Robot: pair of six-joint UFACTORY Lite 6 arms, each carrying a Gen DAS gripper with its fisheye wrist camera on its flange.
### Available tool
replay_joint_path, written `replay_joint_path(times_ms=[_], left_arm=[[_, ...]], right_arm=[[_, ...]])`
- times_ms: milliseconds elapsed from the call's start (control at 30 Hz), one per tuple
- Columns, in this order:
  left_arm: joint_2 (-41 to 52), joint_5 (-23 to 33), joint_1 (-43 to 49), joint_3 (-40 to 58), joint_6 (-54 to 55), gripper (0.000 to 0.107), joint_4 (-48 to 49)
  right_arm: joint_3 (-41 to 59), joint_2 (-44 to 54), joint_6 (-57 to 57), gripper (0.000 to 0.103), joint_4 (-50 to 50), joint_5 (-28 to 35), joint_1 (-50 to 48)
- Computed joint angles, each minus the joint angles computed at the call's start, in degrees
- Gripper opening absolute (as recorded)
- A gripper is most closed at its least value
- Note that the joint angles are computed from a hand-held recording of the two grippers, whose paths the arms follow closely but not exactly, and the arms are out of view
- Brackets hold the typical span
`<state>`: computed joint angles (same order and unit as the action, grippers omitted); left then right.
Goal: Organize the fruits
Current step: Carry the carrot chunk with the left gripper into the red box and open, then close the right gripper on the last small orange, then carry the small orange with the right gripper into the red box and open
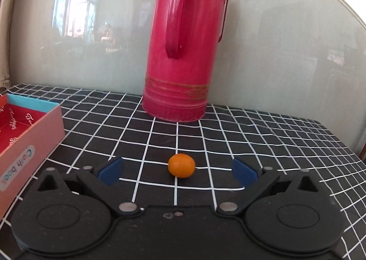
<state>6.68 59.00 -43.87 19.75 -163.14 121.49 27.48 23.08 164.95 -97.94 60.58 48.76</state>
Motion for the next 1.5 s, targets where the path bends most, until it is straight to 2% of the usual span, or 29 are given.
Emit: replay_joint_path(times_ms=[67, 133, 267, 300, 333, 433, 767, 1067, 1300, 1367, 1433, 1467, 1500], left_arm=[[-0.29, 1.66, 1.0, -1.24, -1.06, 0.083, 0.66], [-0.34, 2.81, 2.42, -1.97, -1.81, 0.084, 1.58], [-0.87, 2.37, 6.46, -2.73, -2.96, 0.086, 4.19], [-0.99, 2.05, 7.47, -2.82, -3.17, 0.086, 4.93], [-1.0, 1.91, 8.2, -2.9, -3.39, 0.086, 5.41], [-1.29, 2.01, 9.61, -3.41, -3.82, 0.087, 6.11], [-4.32, 1.55, 15.42, -6.6, -5.79, 0.09, 9.58], [-5.51, 2.21, 20.41, -8.9, -6.07, 0.093, 11.51], [-6.12, 2.17, 24.3, -9.87, -6.15, 0.093, 14.27], [-6.04, 2.39, 24.78, -10.01, -5.97, 0.093, 14.61], [-6.05, 2.52, 25.31, -10.11, -5.86, 0.094, 15.15], [-5.99, 2.53, 25.48, -10.08, -5.78, 0.094, 15.34], [-6.0, 2.46, 25.77, -10.08, -5.73, 0.094, 15.72]], right_arm=[[1.1, 1.51, 0.91, 0.088, -2.74, -1.21, -2.93], [1.59, 1.87, 2.36, 0.076, -6.98, -3.71, -6.98], [2.02, 2.8, 7.23, 0.065, -14.47, -7.99, -13.85], [1.96, 2.82, 8.53, 0.058, -15.97, -8.87, -14.97], [1.98, 3.0, 10.02, 0.046, -17.89, -9.63, -16.16], [2.7, 3.86, 10.04, 0.031, -16.9, -9.34, -15.48], [2.89, 1.52, 10.75, 0.03, -17.02, -6.07, -7.01], [4.41, -0.26, 12.99, 0.031, -25.52, 0.06, 1.2], [11.6, 4.08, 11.97, 0.031, -32.52, -4.14, 2.23], [14.26, 5.93, 10.06, 0.034, -31.09, -4.91, 3.7], [15.74, 6.35, 6.3, 0.034, -28.49, -5.45, 5.29], [16.2, 6.37, 6.13, 0.036, -29.06, -6.38, 5.09], [16.72, 6.81, 6.4, 0.044, -29.07, -6.53, 5.25]])
